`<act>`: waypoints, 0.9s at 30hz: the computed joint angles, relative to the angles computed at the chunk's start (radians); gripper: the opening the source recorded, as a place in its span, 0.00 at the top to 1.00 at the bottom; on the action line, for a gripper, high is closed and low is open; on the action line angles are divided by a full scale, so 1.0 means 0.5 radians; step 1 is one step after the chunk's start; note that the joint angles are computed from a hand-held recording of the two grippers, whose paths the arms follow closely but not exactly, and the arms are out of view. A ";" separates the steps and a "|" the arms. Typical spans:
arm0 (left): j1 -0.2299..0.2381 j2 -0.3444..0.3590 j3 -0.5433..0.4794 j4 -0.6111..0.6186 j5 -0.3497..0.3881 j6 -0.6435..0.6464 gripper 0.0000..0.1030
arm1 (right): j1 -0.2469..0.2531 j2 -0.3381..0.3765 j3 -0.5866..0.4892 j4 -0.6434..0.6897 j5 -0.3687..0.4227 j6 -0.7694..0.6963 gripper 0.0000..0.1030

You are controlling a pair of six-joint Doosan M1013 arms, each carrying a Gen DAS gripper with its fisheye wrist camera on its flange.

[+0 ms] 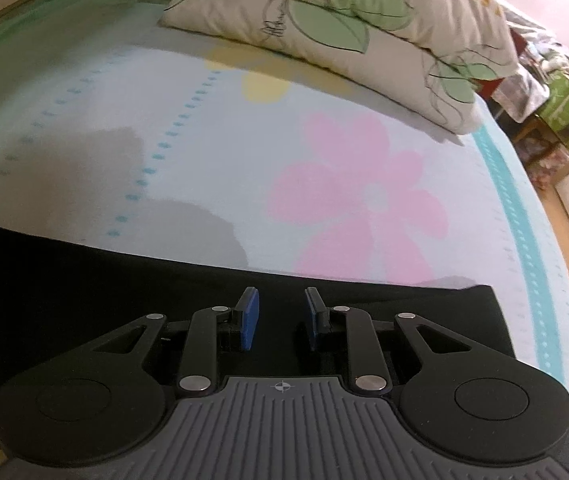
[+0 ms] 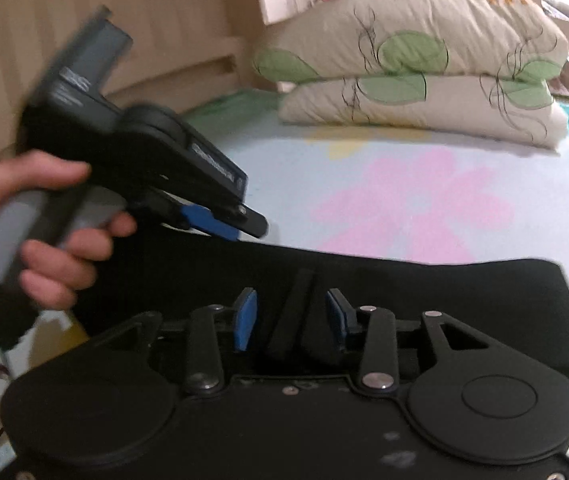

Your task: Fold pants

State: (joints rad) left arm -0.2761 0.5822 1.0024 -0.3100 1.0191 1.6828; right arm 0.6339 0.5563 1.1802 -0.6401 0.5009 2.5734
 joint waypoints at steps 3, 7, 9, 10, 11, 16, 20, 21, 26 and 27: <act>-0.028 -0.017 0.029 -0.028 -0.004 0.090 0.77 | -0.020 -0.084 0.116 -0.208 0.006 0.339 0.60; -0.067 -0.025 0.059 -0.083 0.046 0.212 0.77 | -0.061 -0.118 0.163 -0.466 0.289 0.810 0.82; -0.086 -0.024 0.075 -0.095 0.075 0.264 0.77 | -0.098 -0.143 0.196 -0.427 0.336 0.926 0.93; -0.096 -0.023 0.081 -0.087 0.085 0.281 0.77 | -0.114 -0.155 0.214 -0.414 0.353 1.001 0.93; -0.105 -0.021 0.085 -0.078 0.096 0.297 0.77 | -0.127 -0.164 0.229 -0.406 0.364 1.059 0.93; -0.133 -0.012 0.130 -0.007 0.104 0.361 0.77 | -0.169 -0.119 0.162 -0.181 0.480 0.893 0.93; -0.146 -0.060 0.245 0.028 -0.048 0.503 0.77 | -0.163 -0.065 0.120 0.022 0.609 0.627 0.94; -0.151 -0.066 0.255 0.046 -0.063 0.524 0.77 | -0.148 -0.063 0.132 -0.057 0.613 0.663 0.95; -0.126 -0.079 0.280 -0.034 -0.081 0.533 0.77 | -0.130 -0.077 0.144 -0.087 0.649 0.715 0.97; -0.116 -0.077 0.278 -0.059 -0.074 0.541 0.77 | -0.125 -0.081 0.154 -0.097 0.642 0.742 0.97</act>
State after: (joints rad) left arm -0.3342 0.5439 1.1412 -0.3397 0.9823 1.9531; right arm 0.5715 0.5159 1.2574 -0.6886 0.8221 2.9443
